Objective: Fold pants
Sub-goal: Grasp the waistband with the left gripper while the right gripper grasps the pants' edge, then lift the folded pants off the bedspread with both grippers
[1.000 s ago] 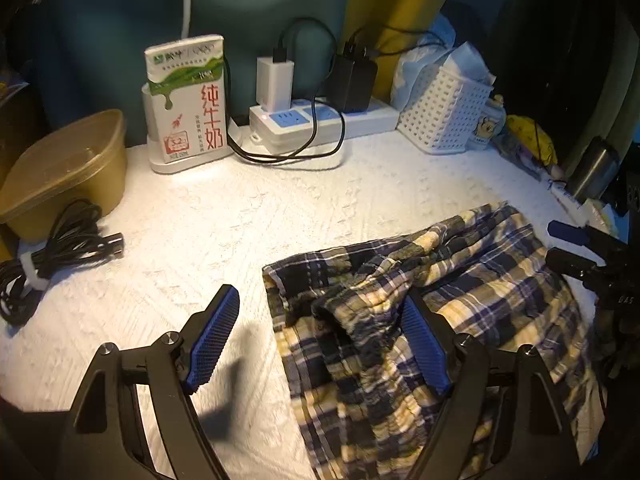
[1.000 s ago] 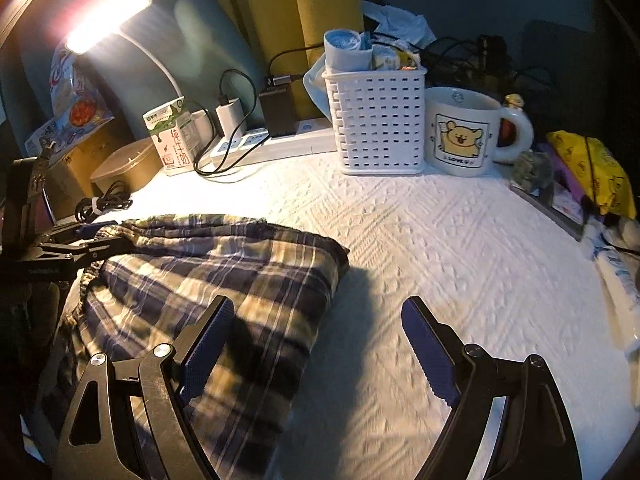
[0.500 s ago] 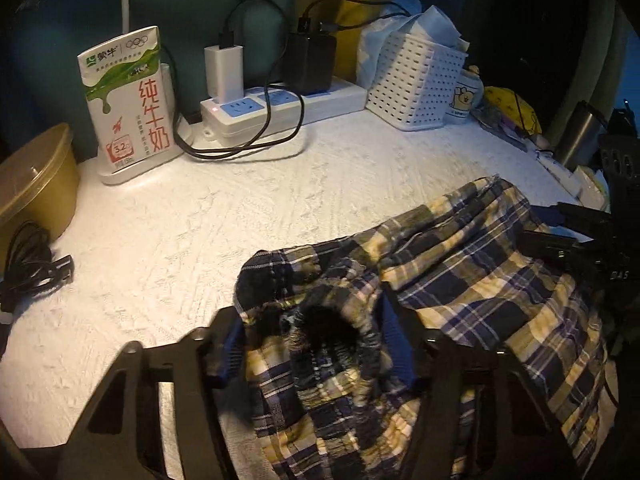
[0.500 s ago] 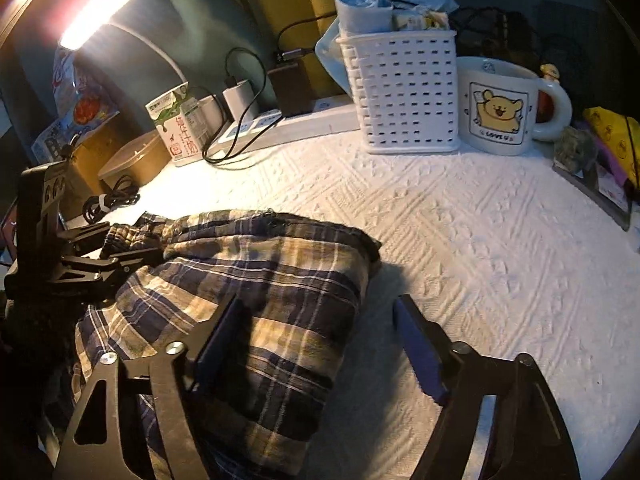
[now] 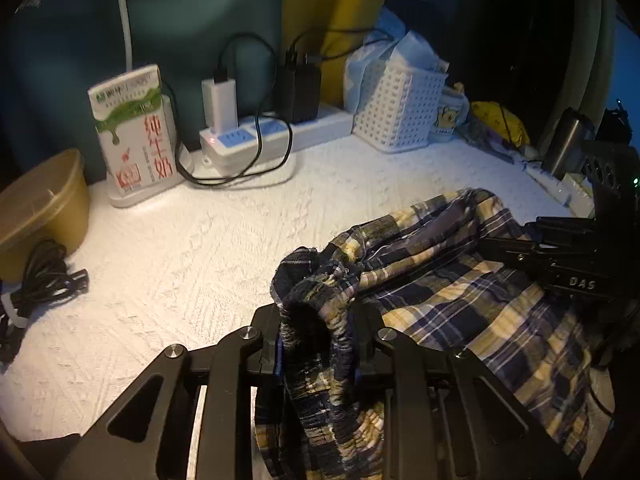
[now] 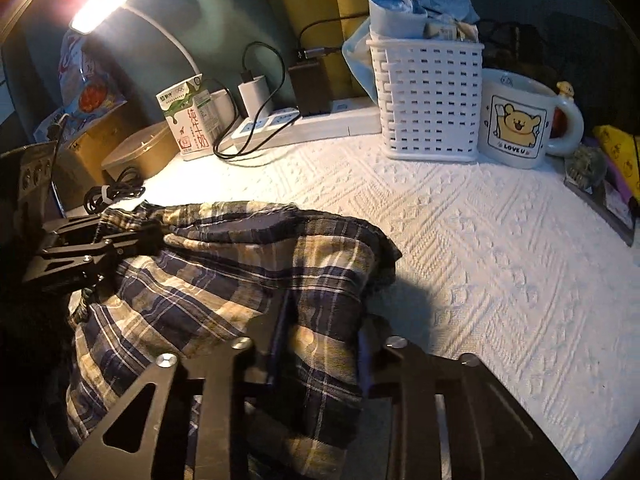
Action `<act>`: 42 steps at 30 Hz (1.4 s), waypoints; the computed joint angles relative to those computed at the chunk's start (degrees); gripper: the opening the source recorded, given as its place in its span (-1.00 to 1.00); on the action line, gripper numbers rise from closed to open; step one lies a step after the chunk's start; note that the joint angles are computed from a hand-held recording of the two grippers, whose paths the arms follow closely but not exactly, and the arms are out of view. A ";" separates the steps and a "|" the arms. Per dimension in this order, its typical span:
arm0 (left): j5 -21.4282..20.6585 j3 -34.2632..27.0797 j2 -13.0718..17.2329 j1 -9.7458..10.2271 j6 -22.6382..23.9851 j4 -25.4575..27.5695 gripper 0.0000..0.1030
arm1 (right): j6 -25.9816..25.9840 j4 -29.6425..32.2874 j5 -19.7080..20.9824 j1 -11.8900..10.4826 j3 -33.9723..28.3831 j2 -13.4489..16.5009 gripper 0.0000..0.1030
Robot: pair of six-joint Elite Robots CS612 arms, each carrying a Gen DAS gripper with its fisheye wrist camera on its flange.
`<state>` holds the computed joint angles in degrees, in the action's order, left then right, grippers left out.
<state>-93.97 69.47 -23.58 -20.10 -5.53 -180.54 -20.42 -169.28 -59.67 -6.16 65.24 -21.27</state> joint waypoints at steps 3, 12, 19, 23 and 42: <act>0.24 0.93 -0.65 -0.12 -0.33 -1.42 -0.59 | 0.65 -1.74 -0.44 0.06 0.93 -0.43 -0.60; 2.47 4.93 -3.02 -0.81 -0.19 -7.30 -0.59 | 1.04 -9.29 -0.74 -0.16 5.55 -3.01 -0.62; 4.34 9.38 -5.63 -1.68 0.71 -12.39 -0.59 | 1.72 -16.08 -0.11 -0.49 10.47 -5.77 -0.67; 5.43 12.17 -7.19 -2.17 1.07 -15.47 -0.59 | 2.10 -19.97 0.44 -0.72 13.35 -7.32 -0.68; 10.92 24.66 -13.75 -4.53 0.58 -31.75 -0.59 | 3.52 -37.69 2.78 -1.83 26.10 -14.32 -0.70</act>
<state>-83.04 94.13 -37.32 -24.63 -4.95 -212.28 -16.90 -206.98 -56.89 -7.98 91.34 -35.59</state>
